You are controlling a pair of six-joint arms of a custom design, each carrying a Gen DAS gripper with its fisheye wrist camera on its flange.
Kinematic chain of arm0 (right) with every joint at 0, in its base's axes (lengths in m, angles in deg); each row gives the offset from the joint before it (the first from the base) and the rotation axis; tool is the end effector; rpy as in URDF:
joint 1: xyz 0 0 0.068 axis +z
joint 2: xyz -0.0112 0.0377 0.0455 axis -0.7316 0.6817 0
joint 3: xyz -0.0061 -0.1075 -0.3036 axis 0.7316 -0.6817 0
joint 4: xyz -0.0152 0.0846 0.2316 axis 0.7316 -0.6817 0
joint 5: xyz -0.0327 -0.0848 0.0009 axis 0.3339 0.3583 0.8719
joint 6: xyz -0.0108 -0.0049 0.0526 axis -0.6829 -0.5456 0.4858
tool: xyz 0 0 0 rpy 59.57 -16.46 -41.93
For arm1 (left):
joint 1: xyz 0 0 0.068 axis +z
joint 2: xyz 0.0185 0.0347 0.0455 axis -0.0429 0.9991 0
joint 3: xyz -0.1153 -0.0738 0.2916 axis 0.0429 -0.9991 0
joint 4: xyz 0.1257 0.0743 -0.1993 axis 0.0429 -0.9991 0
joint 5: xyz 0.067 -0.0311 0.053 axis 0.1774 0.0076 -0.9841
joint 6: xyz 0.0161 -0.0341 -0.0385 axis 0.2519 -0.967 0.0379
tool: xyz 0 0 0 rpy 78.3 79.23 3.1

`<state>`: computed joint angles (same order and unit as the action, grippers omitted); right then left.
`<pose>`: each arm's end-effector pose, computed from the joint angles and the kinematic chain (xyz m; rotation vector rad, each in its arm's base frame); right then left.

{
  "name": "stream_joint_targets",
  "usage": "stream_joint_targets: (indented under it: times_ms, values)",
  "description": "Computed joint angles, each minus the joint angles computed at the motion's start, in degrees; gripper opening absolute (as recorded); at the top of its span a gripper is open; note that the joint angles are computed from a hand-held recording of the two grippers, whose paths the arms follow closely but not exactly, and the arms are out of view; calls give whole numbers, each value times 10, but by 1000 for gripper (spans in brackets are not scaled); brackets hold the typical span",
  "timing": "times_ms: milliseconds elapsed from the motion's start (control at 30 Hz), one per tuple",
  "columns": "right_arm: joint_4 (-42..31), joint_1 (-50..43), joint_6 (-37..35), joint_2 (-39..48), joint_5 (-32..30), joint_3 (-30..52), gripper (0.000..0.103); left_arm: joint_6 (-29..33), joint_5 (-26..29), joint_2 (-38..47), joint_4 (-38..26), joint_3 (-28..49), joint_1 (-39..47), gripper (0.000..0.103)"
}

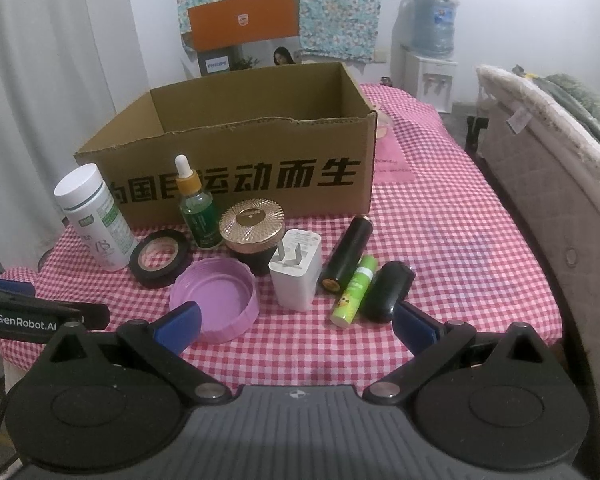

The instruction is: Organize rigid objects

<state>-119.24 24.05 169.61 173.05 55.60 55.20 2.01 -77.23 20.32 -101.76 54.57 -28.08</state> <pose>0.1070 0.2300 0.1736 0.4966 2.2438 -0.0587 0.2596 -0.1249 0.2436 0.6308 2.5006 -0.1610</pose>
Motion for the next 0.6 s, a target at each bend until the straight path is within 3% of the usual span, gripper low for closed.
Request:
stream_joint_targets:
  times_ms: [600]
  values:
    - [25, -12, -26, 0, -4, -1, 103, 3, -10, 13, -2, 4, -1, 103]
